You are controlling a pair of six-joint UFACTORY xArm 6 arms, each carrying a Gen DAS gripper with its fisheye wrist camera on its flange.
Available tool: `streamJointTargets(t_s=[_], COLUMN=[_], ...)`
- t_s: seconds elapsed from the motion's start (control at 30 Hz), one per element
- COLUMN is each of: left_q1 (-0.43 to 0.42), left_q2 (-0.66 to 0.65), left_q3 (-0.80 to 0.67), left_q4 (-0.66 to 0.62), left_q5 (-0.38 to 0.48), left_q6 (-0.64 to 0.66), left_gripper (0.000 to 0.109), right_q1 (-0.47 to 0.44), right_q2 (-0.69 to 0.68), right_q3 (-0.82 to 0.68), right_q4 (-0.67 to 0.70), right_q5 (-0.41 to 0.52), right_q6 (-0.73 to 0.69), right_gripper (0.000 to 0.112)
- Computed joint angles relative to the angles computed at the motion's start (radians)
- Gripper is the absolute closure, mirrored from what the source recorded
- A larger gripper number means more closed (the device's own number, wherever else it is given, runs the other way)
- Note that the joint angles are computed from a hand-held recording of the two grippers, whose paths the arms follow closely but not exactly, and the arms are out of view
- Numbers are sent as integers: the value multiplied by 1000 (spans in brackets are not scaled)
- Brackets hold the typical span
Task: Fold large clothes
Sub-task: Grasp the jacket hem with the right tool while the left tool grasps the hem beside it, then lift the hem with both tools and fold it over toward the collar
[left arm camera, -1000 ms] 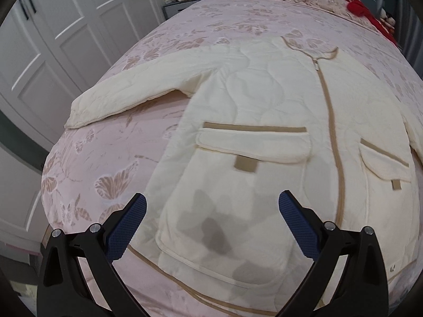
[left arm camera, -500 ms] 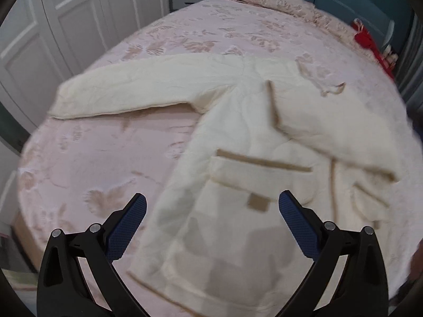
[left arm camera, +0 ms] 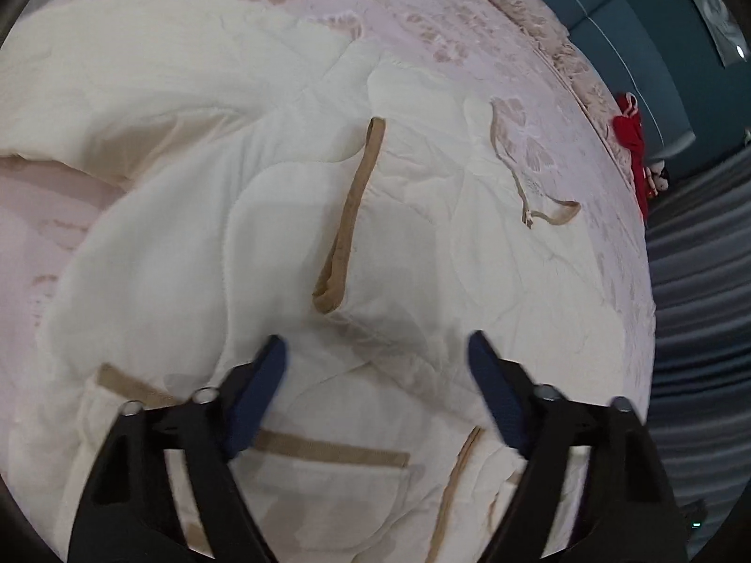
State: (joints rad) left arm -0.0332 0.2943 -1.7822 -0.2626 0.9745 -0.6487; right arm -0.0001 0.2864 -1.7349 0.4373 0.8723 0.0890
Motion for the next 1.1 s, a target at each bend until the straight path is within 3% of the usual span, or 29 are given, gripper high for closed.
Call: streamJointTargets(t_s=[0.07, 0.13, 0.17, 0.2, 0.23, 0.27, 0.33, 0.43, 0.57, 0.7, 0.83, 0.97, 1.03, 1.1], left_q1=[6, 6, 3, 3, 0, 0, 5, -1, -26, -39, -54, -63, -84, -96], left_q2=[22, 45, 48, 43, 44, 36, 15, -14, 31, -16, -9, -81, -121, -132], left_q3=[-24, -67, -80, -84, -106, -119, -124, -98, -48, 79, 75, 87, 86, 64], left_q4=[-22, -4, 15, 37, 75, 105, 130, 211, 300, 352, 418, 506, 599, 599], left_q5=[7, 22, 13, 5, -1, -19, -60, -75, 20, -54, -50, -34, -25, -48], left_q6=[11, 38, 51, 61, 73, 81, 103, 119, 97, 69, 60, 34, -20, -18], left_gripper=[85, 101, 102, 103, 104, 104, 104, 104, 104, 103, 99, 83, 82, 82], right_q1=[-12, -22, -24, -26, -29, -30, -19, 15, 53, 63, 66, 70, 79, 108], right_q2=[54, 135, 179, 212, 268, 295, 272, 202, 260, 248, 240, 73, 32, 40], right_q3=[-49, -128, -180, -222, -304, -352, -354, -295, -305, -232, -267, -94, -62, -99], right_q4=[47, 109, 128, 136, 141, 157, 197, 154, -91, -132, -211, -364, -339, -319], right_q5=[4, 16, 31, 52, 94, 107, 48, -42, 41, 0, 40, -76, -108, -83], right_q6=[24, 45, 58, 71, 93, 92, 29, -67, 30, 13, 59, 131, 84, 23], right_gripper=[48, 50, 61, 71, 90, 101, 102, 103, 104, 102, 84, 79, 79, 83])
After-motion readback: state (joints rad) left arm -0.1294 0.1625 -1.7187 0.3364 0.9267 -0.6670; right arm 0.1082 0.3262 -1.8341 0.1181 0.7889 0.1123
